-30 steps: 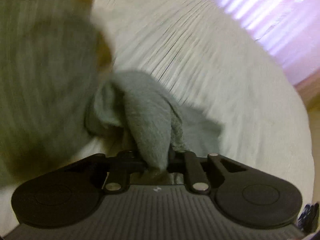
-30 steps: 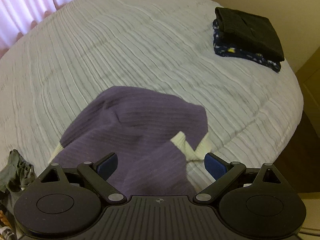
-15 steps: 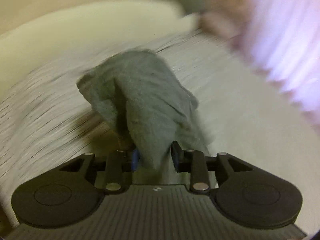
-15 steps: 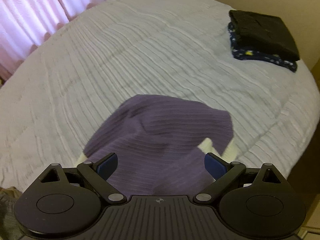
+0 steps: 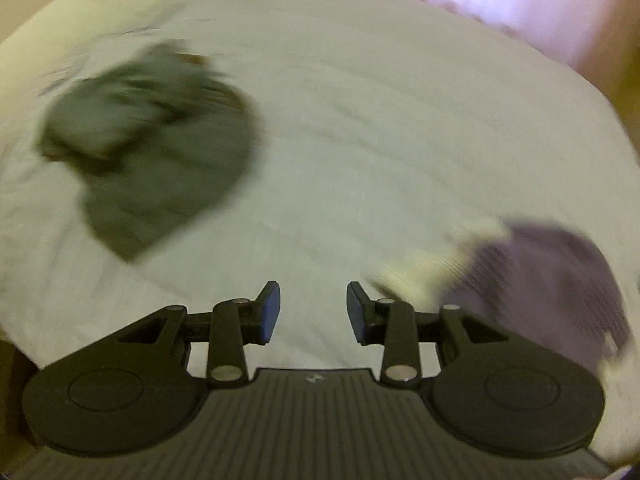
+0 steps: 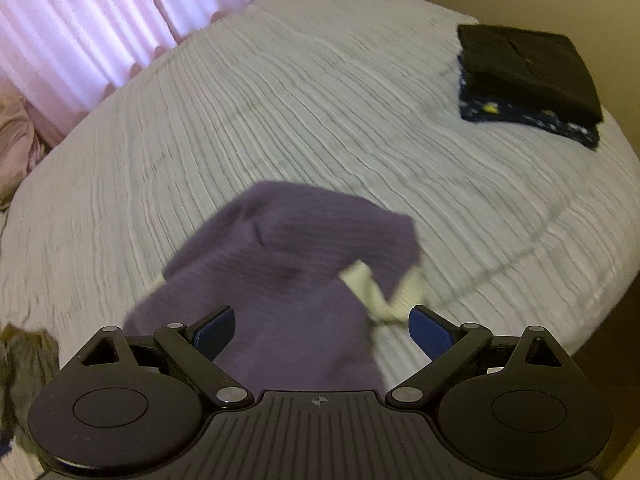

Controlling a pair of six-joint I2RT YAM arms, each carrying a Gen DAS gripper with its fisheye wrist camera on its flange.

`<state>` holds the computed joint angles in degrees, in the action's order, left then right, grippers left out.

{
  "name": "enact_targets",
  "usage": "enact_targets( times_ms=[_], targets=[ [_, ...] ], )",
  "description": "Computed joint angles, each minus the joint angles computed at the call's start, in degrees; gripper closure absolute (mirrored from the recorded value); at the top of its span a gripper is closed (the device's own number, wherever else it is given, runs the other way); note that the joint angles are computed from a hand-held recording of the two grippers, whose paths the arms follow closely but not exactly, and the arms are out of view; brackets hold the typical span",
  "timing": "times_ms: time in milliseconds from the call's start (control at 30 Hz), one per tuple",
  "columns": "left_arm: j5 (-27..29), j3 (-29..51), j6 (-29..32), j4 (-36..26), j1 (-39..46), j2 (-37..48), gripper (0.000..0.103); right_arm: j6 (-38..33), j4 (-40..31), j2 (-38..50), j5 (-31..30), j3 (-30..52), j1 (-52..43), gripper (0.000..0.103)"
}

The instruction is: Fold clothes

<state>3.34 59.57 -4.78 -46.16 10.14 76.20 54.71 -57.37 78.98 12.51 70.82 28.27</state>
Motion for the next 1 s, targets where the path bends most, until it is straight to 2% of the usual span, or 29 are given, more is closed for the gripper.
enact_targets(
  times_ms=[100,233,367,467,633,767,1000],
  targets=[
    [-2.49,-2.66,-8.73,-4.55,-15.72,-6.72,0.069,-2.49,-2.71,-9.86,-3.84,-7.00,-2.18,0.007],
    [-9.89,-2.81,-25.49,-9.38,-37.70,-9.75,0.069,-7.31,-7.03,-20.08,-6.77,-13.16,-3.36,0.007],
    [-14.36,-2.70,-37.45,-13.48,-51.17,-11.34,0.069,-11.96,-10.72,-26.23,-8.20,-16.50,-2.67,0.007],
    [-18.07,0.63,-46.38,-17.47,-61.25,-10.23,0.069,-14.58,-12.49,-29.60,-9.50,-18.31,-1.88,0.007],
    [-21.86,3.87,-52.79,-21.55,-68.40,-7.76,0.066,-17.99,-14.03,-32.31,-10.07,-17.99,-0.67,0.007],
    [-23.26,5.76,-56.17,-25.06,-72.14,-6.30,0.064,-17.08,-14.24,-33.41,-9.28,-18.22,2.58,0.007],
    [-24.64,6.90,-60.18,-27.61,-75.71,-5.71,0.060,-16.00,-15.38,-33.08,-8.20,-17.67,6.90,0.007]
  ],
)
